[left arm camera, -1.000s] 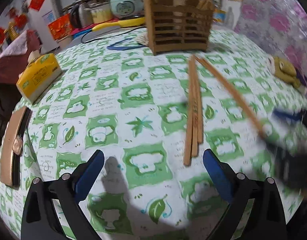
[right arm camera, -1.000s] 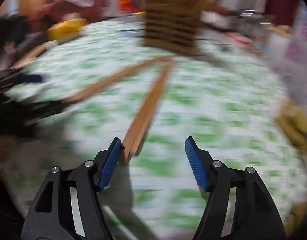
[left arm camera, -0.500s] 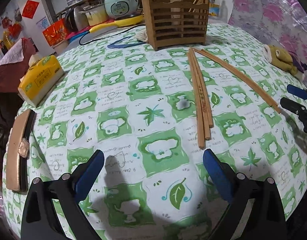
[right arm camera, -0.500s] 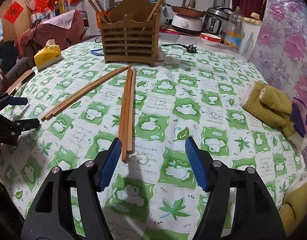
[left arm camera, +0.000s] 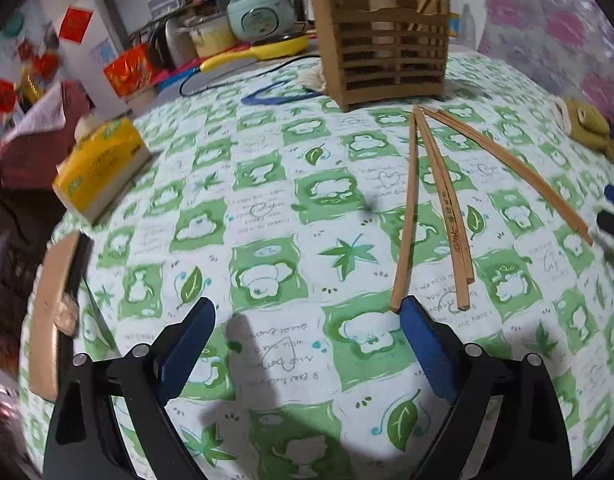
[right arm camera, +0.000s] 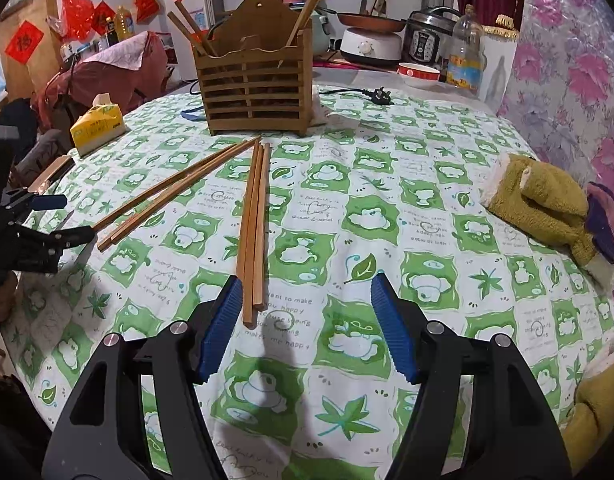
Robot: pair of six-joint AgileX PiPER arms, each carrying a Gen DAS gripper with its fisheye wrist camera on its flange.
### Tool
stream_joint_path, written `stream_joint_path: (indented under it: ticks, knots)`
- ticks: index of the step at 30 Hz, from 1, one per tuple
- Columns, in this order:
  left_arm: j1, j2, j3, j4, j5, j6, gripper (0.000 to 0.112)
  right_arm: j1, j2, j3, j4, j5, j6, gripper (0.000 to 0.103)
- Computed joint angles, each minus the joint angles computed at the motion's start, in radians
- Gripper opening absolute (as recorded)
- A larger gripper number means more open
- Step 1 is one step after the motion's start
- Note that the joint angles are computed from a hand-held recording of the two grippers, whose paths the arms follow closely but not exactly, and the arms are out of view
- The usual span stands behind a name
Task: Organize utensils
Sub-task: 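Lower both open tools around the remaining chopsticks on the cloth, then close the left tool on one chopstick while the right tool grasps another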
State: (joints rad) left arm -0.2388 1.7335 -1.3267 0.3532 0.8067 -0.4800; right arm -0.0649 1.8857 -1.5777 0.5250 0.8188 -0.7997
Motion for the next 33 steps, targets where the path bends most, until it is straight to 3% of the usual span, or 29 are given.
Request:
stream_joint_path:
  ticks: [5,9,17,20,26,33]
  knots:
    - [-0.039,0.0,0.007,0.075,0.008,-0.047,0.092,0.011,-0.007,0.015,-0.005,0.023,-0.045,0.039]
    - [-0.047,0.008,-0.001,0.099,0.022,-0.07,0.096,0.023,-0.017,0.032,-0.02,0.027,-0.069,0.032]
    - [-0.038,0.011,-0.005,0.082,0.026,-0.064,0.097,-0.004,-0.002,0.008,-0.006,0.045,-0.027,0.031]
    - [-0.038,0.01,-0.005,0.081,0.026,-0.063,0.097,0.017,0.017,-0.017,-0.066,0.064,0.008,0.03]
    - [-0.035,0.012,-0.007,0.071,0.025,-0.055,0.097,0.077,-0.022,0.054,-0.119,-0.012,-0.041,0.03]
    - [-0.041,0.011,-0.006,0.061,0.015,-0.031,0.095,0.067,0.021,-0.01,-0.106,0.04,-0.01,0.024]
